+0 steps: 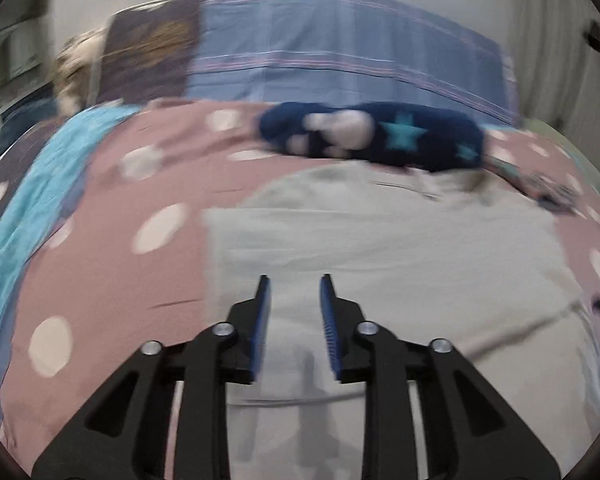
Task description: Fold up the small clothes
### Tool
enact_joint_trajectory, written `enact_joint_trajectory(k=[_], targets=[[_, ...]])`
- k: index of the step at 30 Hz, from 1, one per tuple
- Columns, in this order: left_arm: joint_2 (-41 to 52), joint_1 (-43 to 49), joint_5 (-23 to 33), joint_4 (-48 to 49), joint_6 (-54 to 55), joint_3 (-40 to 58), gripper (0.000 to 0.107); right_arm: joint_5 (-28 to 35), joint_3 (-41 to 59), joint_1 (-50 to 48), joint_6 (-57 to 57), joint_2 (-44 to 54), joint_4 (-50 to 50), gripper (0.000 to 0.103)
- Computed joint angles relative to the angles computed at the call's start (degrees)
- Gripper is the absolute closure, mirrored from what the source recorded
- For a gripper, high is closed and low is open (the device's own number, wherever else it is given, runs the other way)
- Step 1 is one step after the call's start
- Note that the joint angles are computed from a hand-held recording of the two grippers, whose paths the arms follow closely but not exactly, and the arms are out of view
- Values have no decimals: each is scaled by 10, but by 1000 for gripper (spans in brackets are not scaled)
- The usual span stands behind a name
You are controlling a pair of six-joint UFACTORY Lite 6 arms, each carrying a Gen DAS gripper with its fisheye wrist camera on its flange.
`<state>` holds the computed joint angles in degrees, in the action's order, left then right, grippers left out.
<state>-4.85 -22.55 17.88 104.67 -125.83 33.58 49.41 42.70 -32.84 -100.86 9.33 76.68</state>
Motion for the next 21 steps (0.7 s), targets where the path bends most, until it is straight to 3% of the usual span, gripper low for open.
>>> enact_joint_trajectory(k=[2, 5, 10, 16, 19, 20, 21], targets=[[60, -32, 17, 36, -33, 28, 67, -12, 21, 7, 2, -3, 7, 60], [191, -42, 18, 80, -94, 81, 63, -51, 119, 37, 49, 76, 4, 58], [181, -18, 8, 197, -221, 63, 63, -73, 347, 78, 196, 261, -39, 56], [194, -62, 46, 60, -97, 78, 62, -71, 593, 128, 386, 443, -113, 55], [191, -60, 45, 68, -105, 75, 62, -48, 695, 141, 482, 496, -152, 55], [189, -57, 42, 78, -115, 72, 62, -45, 739, 148, 536, 517, -191, 56], [188, -56, 41, 85, -121, 70, 62, -54, 774, 159, 590, 531, -241, 73]])
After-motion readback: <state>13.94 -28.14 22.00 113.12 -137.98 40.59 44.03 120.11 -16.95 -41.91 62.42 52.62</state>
